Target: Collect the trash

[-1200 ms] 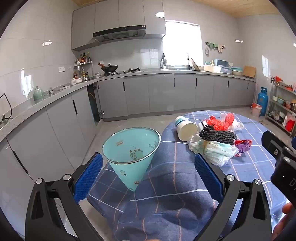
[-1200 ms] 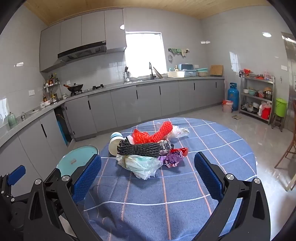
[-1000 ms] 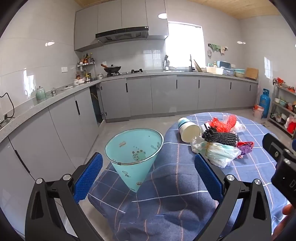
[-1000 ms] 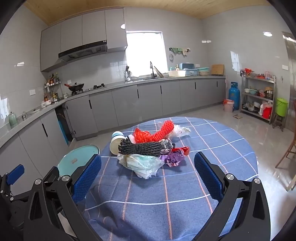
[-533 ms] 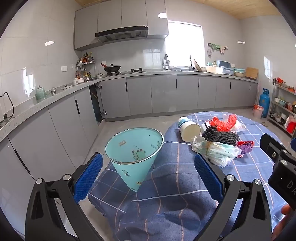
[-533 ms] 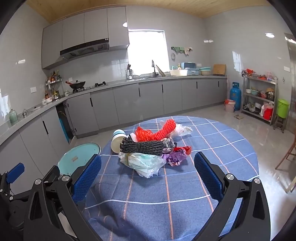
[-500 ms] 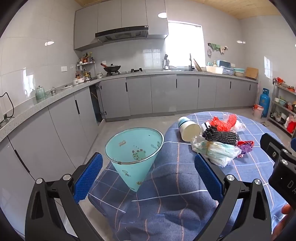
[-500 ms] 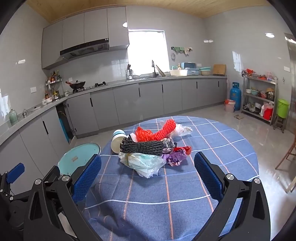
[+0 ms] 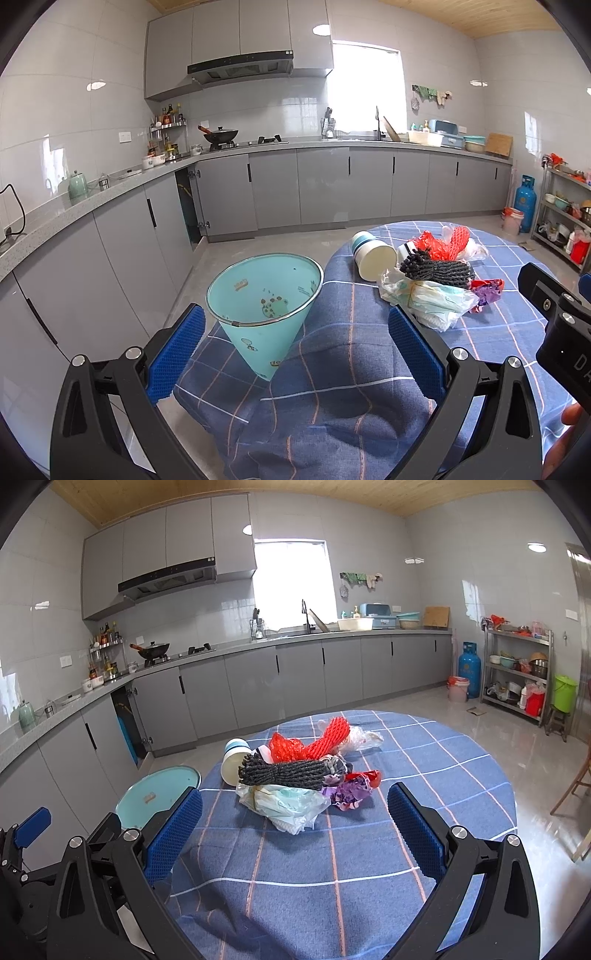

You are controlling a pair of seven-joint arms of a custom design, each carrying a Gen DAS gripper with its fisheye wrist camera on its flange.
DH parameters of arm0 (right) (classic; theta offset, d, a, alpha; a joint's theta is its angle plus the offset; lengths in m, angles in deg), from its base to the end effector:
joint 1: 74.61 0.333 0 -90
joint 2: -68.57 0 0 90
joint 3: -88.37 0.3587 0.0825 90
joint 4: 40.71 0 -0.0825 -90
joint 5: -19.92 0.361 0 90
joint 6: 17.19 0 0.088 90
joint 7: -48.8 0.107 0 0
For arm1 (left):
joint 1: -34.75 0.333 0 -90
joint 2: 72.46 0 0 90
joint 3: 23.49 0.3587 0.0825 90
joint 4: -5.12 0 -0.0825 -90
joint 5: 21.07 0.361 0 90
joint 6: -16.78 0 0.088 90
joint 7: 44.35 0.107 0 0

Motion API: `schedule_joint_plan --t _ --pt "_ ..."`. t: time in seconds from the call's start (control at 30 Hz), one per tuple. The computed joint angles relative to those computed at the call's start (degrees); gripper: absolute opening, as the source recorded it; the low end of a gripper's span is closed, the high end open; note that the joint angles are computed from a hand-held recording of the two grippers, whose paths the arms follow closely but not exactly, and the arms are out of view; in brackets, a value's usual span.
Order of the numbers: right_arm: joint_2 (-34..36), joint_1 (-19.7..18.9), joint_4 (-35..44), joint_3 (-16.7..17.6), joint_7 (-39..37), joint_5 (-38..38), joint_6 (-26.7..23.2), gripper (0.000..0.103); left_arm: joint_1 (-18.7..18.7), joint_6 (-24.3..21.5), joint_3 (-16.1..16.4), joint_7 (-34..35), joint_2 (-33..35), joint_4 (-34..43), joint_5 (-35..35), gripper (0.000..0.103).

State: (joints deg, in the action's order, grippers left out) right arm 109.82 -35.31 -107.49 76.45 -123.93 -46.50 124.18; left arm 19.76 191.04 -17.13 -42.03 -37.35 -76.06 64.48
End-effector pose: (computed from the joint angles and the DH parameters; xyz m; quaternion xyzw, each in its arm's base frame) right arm 0.6778 0.4213 0.4799 -0.4719 0.6872 -0.4070 0.3735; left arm 0.7146 -0.2083 0.4444 -0.5654 0.6318 -0.3645 0.3850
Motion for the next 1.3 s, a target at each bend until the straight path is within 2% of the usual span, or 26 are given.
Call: schedule_joint_plan --t 1.3 --pt "0.9 -0.1 0.8 -0.1 -0.5 1.5 0.4 0.099 -0.3 -0.1 0.2 1.7 0.2 -0.1 -1.8 0.098"
